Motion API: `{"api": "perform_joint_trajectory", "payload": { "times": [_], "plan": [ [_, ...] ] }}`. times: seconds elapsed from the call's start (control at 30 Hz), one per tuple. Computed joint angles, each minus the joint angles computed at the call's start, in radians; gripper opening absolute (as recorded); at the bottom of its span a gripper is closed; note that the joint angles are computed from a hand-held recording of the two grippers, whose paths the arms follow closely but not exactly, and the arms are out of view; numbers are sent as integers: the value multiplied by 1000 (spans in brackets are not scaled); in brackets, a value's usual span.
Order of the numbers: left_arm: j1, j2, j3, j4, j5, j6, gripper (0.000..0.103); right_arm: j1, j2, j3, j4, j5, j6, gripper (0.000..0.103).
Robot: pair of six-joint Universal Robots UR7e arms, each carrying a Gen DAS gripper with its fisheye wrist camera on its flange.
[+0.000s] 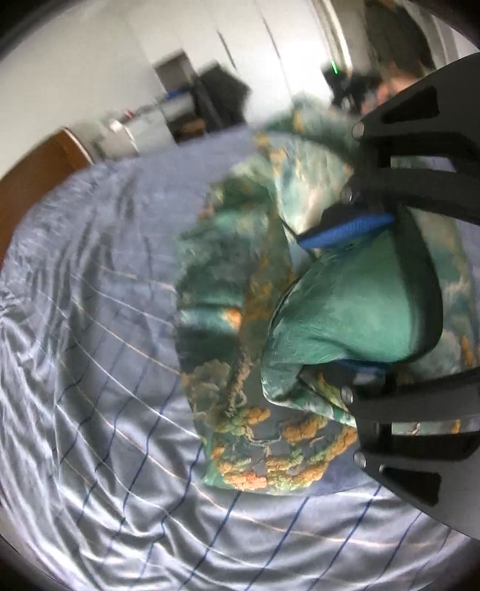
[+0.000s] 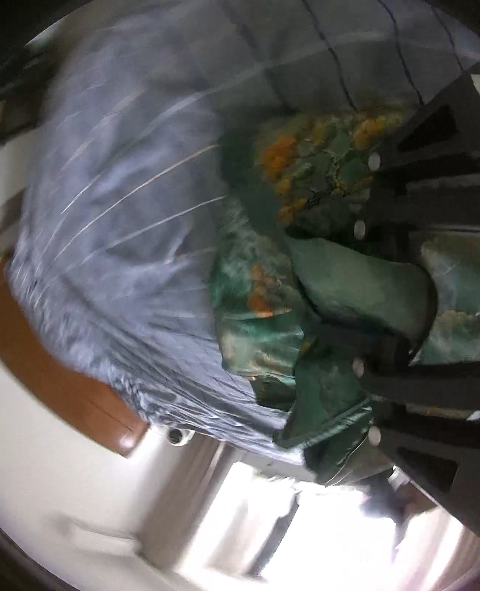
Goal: Fold large clothes
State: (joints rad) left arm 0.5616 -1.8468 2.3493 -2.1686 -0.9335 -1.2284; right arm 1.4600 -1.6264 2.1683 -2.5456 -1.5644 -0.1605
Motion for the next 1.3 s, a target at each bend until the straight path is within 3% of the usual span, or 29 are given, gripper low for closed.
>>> {"api": "perform_joint_trajectory", "payload": {
  "times": [0.03, 0.07, 0.1, 0.13, 0.2, 0.27, 0.3, 0.37, 0.4, 0.5, 0.53, 0.57, 0.6, 0.63, 0.67, 0.73, 0.87, 0.97, 1.03, 1.1, 1.2, 1.3],
  "plan": [
    [-23, -28, 3, 4, 1, -12, 66, -32, -9, -3, 14, 73, 23, 54],
    [-48, -61, 2, 19, 22, -21, 79, -57, -26, 2, 18, 143, 30, 81],
    [-94, -94, -5, 76, 73, -54, 91, -68, -36, 1, 20, 182, 33, 94],
    [-132, -122, -13, 137, 121, -77, 95, -78, -51, -6, 20, 234, 35, 103],
    [-192, -165, -34, 265, 182, -95, 98, -82, -69, -20, 27, 280, 25, 103],
    [-207, -178, -38, 316, 180, -54, 99, -71, -88, -38, 39, 281, -13, 103],
    [-203, -171, -36, 324, 166, -10, 100, -47, -84, -43, 29, 238, -22, 103],
    [-188, -121, -40, 352, 138, 45, 100, 25, -65, -55, 23, 55, -101, 103],
    [-169, -71, -49, 378, 134, 59, 100, 58, -46, -55, 25, -32, -150, 103],
    [-92, 107, -95, 444, 169, 44, 99, 113, 14, -43, -2, -193, -219, 103],
    [-67, 156, -117, 474, 180, 22, 96, 141, 54, -30, -57, -264, -233, 103],
    [-43, 207, -141, 509, 185, -11, 70, 158, 72, -23, -86, -294, -239, 102],
    [-23, 239, -155, 523, 170, -37, 20, 166, 87, -13, -110, -302, -247, 97],
    [-26, 247, -168, 579, 155, -101, 11, 180, 89, 5, -146, -329, -264, 57],
    [-42, 251, -176, 627, 175, -170, 10, 209, 106, 21, -209, -397, -288, 8],
    [-90, 228, -179, 693, 228, -236, 8, 250, 110, 35, -279, -484, -308, 9],
    [-198, 191, -235, 886, 335, -408, 8, 310, 85, 37, -412, -533, -405, 9],
    [-214, 280, -318, 1103, 444, -560, 8, 373, 137, 19, -577, -563, -510, 9],
    [-183, 320, -336, 1156, 486, -601, 8, 392, 194, 2, -681, -591, -544, 9],
    [-116, 340, -309, 1096, 506, -552, 9, 384, 254, -15, -749, -619, -558, 9],
    [-5, 326, -192, 840, 474, -391, 13, 343, 327, -28, -757, -666, -541, 9],
    [22, 298, -70, 673, 492, -341, 16, 260, 403, -3, -773, -669, -578, 10]
  ]
}}
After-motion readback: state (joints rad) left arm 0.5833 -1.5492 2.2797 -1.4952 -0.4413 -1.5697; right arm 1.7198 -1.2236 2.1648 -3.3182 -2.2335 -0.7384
